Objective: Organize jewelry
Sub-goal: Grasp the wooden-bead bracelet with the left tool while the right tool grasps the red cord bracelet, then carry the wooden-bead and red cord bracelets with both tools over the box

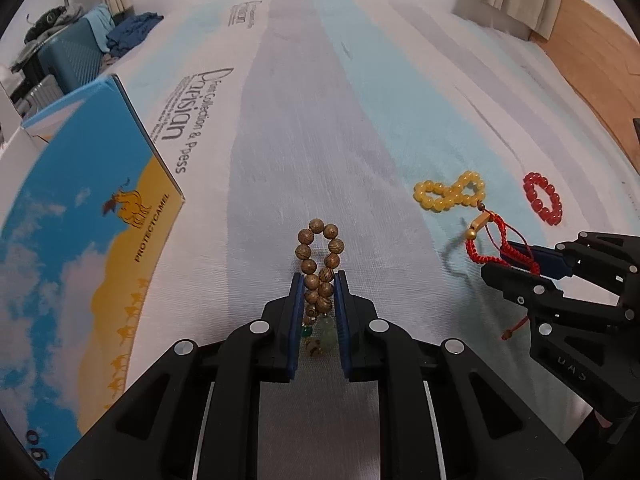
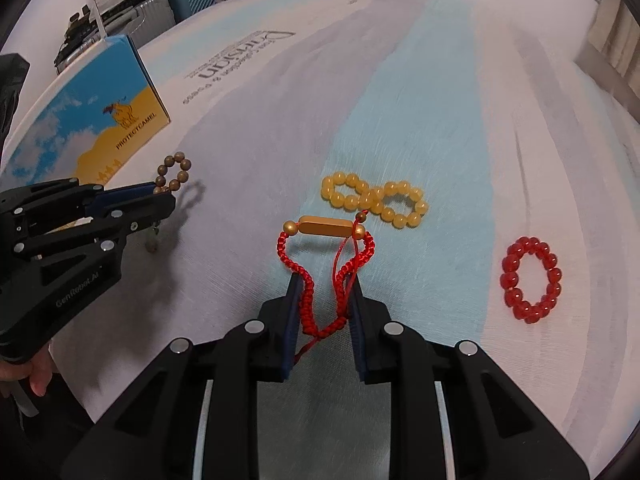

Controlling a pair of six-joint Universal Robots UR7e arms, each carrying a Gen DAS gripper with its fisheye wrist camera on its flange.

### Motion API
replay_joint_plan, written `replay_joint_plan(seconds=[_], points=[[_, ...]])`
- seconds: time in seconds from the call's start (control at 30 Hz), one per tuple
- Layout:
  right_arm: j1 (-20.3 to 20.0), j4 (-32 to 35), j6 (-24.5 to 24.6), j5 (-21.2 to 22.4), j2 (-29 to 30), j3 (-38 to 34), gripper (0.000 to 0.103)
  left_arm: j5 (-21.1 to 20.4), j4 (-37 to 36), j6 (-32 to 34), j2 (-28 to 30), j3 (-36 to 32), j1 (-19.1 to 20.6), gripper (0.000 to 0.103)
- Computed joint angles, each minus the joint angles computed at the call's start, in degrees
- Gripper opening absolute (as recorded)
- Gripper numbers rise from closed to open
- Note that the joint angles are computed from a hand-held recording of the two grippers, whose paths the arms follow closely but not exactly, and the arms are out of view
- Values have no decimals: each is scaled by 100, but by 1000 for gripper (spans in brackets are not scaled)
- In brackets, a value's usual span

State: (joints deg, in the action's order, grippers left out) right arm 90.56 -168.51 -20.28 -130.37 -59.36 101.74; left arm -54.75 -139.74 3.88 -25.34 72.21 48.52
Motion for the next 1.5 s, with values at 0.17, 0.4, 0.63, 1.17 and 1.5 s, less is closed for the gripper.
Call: replay_joint_plan(seconds=[0.17, 0.4, 0.63, 1.17, 1.5], points=[[141, -47, 19, -79, -63, -10, 21, 26, -12, -21, -146, 70, -68, 14], [402, -164, 61, -257, -158, 2, 21, 91, -81, -34, -434, 232, -159, 14], [708, -278, 168, -387, -147, -100, 21, 149, -174, -69, -795, 392, -273, 14], [1581, -464, 132, -632, 368, -815, 21, 538, -113, -52, -1757, 637, -339, 14], [2052, -329, 153, -647, 943, -1456, 21, 747, 167, -133, -2390, 807, -171, 14]])
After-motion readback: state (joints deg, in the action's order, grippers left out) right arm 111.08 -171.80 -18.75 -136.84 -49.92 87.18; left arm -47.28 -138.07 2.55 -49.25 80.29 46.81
